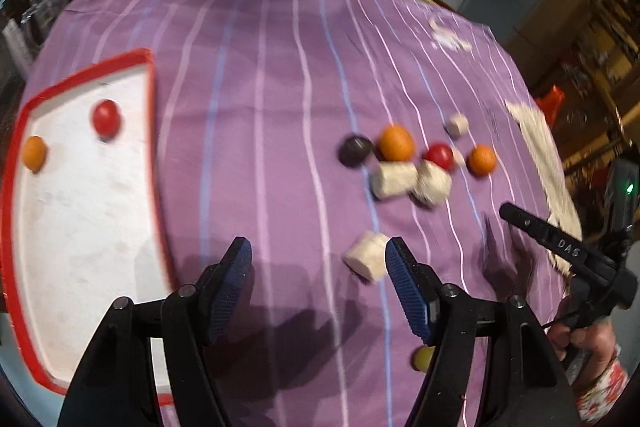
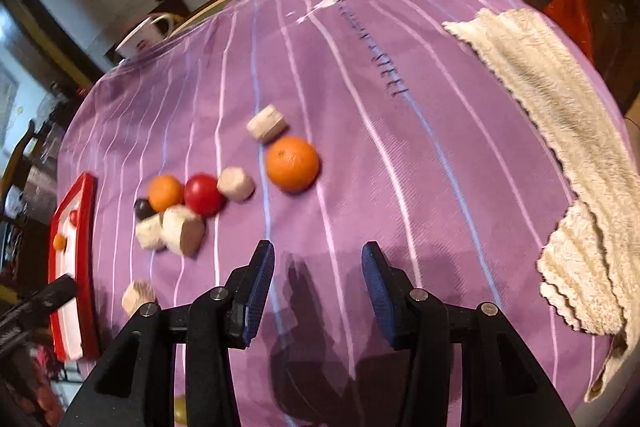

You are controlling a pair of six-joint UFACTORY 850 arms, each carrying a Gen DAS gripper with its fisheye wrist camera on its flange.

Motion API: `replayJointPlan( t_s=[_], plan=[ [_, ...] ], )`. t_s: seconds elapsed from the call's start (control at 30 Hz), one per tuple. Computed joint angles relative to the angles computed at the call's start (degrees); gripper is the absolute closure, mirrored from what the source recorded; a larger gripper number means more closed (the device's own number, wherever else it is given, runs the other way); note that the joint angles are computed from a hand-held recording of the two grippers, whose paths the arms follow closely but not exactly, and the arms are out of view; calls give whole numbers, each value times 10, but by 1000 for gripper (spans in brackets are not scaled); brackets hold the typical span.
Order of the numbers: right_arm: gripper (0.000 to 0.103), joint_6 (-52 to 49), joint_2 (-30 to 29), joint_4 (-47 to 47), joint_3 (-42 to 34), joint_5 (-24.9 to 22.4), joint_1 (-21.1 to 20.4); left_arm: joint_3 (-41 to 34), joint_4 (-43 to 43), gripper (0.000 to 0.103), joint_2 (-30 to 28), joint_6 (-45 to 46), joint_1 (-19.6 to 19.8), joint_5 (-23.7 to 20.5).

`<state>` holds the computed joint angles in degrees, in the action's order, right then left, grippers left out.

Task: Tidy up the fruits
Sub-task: 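Grasp a white wooden block with the left tool while the right tool grasps the large orange, then carry the block and orange into the tray and open both tools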

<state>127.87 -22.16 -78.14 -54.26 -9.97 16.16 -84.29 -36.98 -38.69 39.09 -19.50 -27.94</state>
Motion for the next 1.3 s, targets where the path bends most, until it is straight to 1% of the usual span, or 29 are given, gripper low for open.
replayJointPlan(
  t_s=[0.13, 0.2, 0.23, 0.37, 0.4, 0.47, 0.53, 0.57, 0.67, 0.7, 0.73, 0.77, 0.8, 0.83, 0.87, 0.93, 1.0, 1.07, 1.3],
  plan=[
    [53, 50, -3, -99, -2, 26, -1, 7, 12, 34, -9, -8, -17, 8],
    [53, 39, -4, -104, -6, 27, -2, 10, 9, 34, -12, -3, -24, 15],
    [53, 22, -6, -93, -9, 23, -4, 12, 9, 34, -13, -1, -26, 21],
    [53, -140, -31, 37, -40, -7, -14, 12, 16, 34, -22, 5, -36, 42],
    [53, -161, -36, 53, -46, -9, -18, 9, 21, 34, -26, 1, -37, 44],
    [53, -171, -47, 51, -59, -11, -25, 10, 16, 34, -28, 13, -41, 58],
    [53, -197, -59, 66, -72, -14, -28, 10, 29, 34, -29, 6, -45, 69],
    [53, -190, -63, 53, -76, -4, -31, 10, 36, 34, -29, 2, -47, 74],
    [53, -245, -77, 90, -97, -7, -30, 14, 53, 34, -27, -10, -54, 89],
    [53, -272, -83, 113, -105, -6, -30, 18, 68, 36, -26, -22, -57, 99],
    [53, -303, -88, 143, -110, -4, -31, 22, 83, 46, -24, -34, -60, 109],
    [53, -319, -91, 161, -114, -3, -32, 30, 91, 52, -20, -36, -63, 123],
    [54, -315, -92, 158, -114, 0, -33, 29, 76, 64, -19, -19, -63, 120],
    [55, -295, -91, 141, -112, 6, -34, 30, 43, 66, -18, 8, -60, 111],
    [58, -289, -91, 135, -111, 7, -34, 31, 34, 66, -17, 12, -60, 108],
    [60, -270, -90, 117, -108, 13, -35, 33, 20, 66, -16, 20, -58, 107],
    [64, -275, -88, 128, -106, 20, -37, 33, -3, 67, -15, 32, -54, 95],
    [65, -281, -84, 140, -105, 23, -38, 32, -36, 67, -13, 50, -46, 80],
    [65, -262, -65, 137, -91, 38, -31, 49, -123, 66, 10, 104, -20, 67]
  ],
)
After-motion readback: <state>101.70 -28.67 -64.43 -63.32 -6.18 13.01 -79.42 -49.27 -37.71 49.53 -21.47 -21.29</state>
